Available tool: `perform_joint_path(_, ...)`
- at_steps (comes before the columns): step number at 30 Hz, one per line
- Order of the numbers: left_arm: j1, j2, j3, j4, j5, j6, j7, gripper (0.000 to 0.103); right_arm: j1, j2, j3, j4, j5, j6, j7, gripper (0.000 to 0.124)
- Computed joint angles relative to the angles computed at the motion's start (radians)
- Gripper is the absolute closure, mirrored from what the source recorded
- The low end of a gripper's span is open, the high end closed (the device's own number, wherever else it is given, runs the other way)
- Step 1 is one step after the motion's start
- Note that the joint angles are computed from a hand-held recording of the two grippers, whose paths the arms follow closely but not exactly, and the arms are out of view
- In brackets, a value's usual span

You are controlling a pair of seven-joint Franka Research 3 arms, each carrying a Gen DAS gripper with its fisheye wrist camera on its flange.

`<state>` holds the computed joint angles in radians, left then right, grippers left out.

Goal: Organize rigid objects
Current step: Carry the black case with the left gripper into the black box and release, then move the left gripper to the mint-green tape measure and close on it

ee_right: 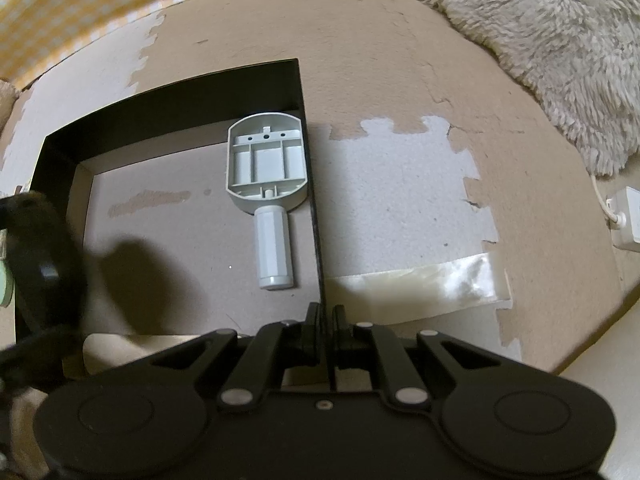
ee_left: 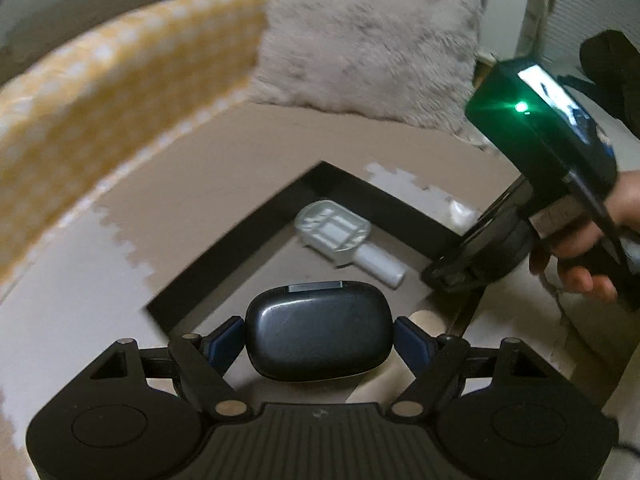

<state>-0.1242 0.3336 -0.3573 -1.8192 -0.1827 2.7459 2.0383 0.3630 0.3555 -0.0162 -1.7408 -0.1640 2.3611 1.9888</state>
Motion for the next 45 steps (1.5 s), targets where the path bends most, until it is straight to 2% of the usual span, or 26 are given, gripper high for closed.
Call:
perform_joint_path(7,-0.042,0.139,0.01,0.176,0.091,-0.13,0.005,0.022,-0.008,-0.006,0.003,-0.012,0.022,0.015,0.001,0.117)
perform_joint_path(13,-0.044,0.213,-0.008,0.282,0.092,-0.228,0.065,0.022,-0.012,-0.008,0.002,-0.014,0.03,0.019,-0.009,0.117)
perform_joint_path(15,-0.044,0.231,-0.012,0.309,0.075,-0.25,0.071,0.019,-0.014,-0.01,0.004,-0.017,0.037,0.023,-0.011,0.117)
perform_joint_path(16,-0.045,0.234,-0.009,0.312,0.065,-0.246,0.058,0.009,-0.017,-0.011,0.005,-0.02,0.044,0.027,-0.012,0.117)
perform_joint_path(17,-0.047,0.23,-0.006,0.307,0.056,-0.235,0.04,0.004,-0.02,-0.013,0.005,-0.023,0.051,0.03,-0.014,0.117)
perform_joint_path(20,-0.02,0.213,-0.02,0.291,0.011,-0.236,0.039,0.004,-0.021,-0.014,0.005,-0.025,0.055,0.032,-0.018,0.117)
perform_joint_path(24,-0.013,0.188,0.001,0.277,0.004,-0.234,0.013,0.006,-0.017,-0.01,0.003,-0.018,0.046,0.025,-0.018,0.117)
perform_joint_path(28,-0.043,0.168,0.061,0.267,0.078,-0.207,-0.073,0.008,-0.017,-0.01,0.003,-0.018,0.048,0.025,-0.018,0.117)
perform_joint_path(31,-0.053,0.172,0.082,0.273,0.125,-0.192,-0.141,0.013,-0.018,-0.011,0.004,-0.02,0.052,0.028,-0.018,0.117)
perform_joint_path(40,0.014,0.099,0.03,0.175,0.045,-0.132,-0.19,0.013,-0.025,-0.015,0.005,-0.029,0.067,0.037,-0.025,0.117)
perform_joint_path(45,0.03,0.015,0.029,0.077,0.001,-0.092,-0.203,0.012,-0.025,-0.015,0.005,-0.029,0.067,0.037,-0.028,0.117)
